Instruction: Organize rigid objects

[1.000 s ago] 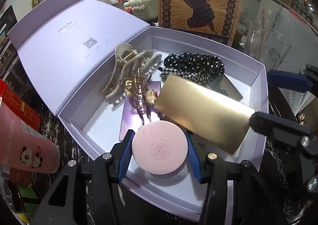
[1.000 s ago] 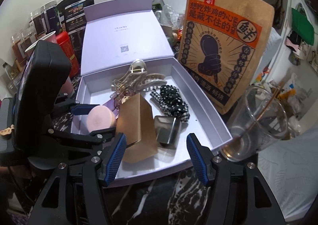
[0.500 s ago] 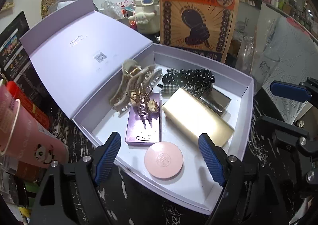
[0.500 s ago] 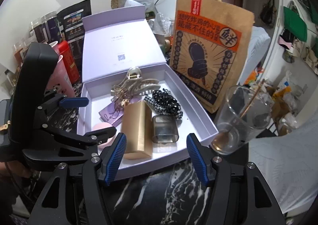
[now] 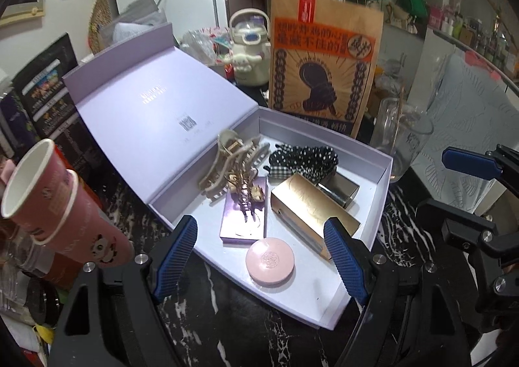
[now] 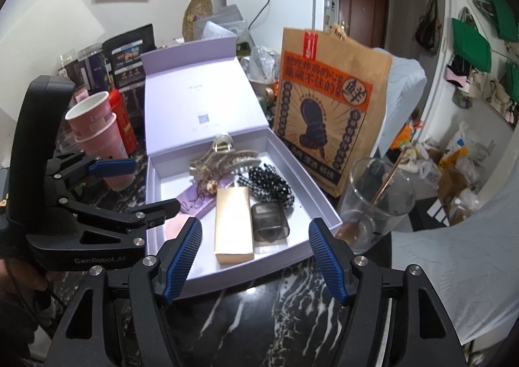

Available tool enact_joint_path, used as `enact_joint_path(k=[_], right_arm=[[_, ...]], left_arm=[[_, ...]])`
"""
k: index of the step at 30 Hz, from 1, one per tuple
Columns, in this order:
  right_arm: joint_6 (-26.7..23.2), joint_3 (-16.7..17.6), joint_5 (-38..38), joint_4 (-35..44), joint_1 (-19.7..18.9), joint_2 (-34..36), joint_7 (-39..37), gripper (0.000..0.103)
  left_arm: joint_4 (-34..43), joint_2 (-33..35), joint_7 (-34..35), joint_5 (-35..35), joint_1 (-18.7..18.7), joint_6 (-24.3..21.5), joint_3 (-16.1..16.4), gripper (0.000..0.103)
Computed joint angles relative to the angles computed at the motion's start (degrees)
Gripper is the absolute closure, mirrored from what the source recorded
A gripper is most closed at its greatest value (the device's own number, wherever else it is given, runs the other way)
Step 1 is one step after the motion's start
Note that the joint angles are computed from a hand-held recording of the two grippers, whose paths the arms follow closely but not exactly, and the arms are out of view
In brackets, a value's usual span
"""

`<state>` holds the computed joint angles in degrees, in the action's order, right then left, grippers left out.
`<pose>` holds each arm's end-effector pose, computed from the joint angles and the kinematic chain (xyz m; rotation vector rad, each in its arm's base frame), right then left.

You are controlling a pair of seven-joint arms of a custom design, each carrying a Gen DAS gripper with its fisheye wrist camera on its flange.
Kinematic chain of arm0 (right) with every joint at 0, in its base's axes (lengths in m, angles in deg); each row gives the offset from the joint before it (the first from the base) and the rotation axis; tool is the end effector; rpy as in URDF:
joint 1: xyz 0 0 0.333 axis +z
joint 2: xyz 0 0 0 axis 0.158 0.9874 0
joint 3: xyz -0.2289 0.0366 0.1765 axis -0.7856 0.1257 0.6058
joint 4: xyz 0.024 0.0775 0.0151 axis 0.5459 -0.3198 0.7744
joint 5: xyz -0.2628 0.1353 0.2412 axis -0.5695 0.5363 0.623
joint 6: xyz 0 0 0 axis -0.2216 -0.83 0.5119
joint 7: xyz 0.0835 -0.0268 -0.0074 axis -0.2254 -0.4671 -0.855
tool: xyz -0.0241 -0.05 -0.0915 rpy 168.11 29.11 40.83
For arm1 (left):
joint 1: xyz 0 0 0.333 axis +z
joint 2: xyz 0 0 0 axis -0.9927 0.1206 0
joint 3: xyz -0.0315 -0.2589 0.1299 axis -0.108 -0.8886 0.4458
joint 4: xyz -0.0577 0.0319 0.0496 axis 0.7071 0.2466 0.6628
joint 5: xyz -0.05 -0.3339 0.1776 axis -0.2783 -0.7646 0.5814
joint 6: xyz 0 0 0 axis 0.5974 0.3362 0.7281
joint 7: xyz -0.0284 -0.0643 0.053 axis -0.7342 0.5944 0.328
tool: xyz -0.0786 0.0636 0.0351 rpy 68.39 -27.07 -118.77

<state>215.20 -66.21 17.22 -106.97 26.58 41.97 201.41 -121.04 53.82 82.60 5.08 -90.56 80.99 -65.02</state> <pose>0.4345 0.2779 0.4676 -1.8901 1.5013 -0.6445 0.4639 -0.2350 0.4563 -1.4786 2.1113 -0.7821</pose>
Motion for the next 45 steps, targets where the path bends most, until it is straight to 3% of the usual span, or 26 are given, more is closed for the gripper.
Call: enact_joint_path(k=[6, 19, 23, 29, 45], right_arm=[[-2.5, 2.3, -3.4, -1.5, -1.0, -4.3, 5.9, 0.016], [-11.0, 6.2, -6.3, -3.3, -0.1, -11.1, 12.7, 0.003], [-12.2, 7.5, -7.6, -4.4, 0.0, -13.2, 16.7, 0.003], [-15.6, 8.4, -7.9, -5.4, 1.2, -15.0, 19.4, 0.002], [-16.4, 8.4, -5.7, -9.1, 3.7, -17.4, 21.6, 0.002]], left_arm=[[-3.5, -5.8, -0.9, -0.7, 1.3, 1.5, -1.1, 0.023], [-10.4, -16.7, 1.3, -7.0, 3.0, 2.3, -3.9, 0.023], [-12.8, -20.0, -0.3, -8.1, 4.5, 2.8, -5.4, 0.023], [-15.7, -23.1, 0.9, -11.0, 3.0, 2.5, -4.4, 0.023], [-20.2, -27.4, 1.9, -14.2, 1.2, 0.5, -4.1, 0.023]])
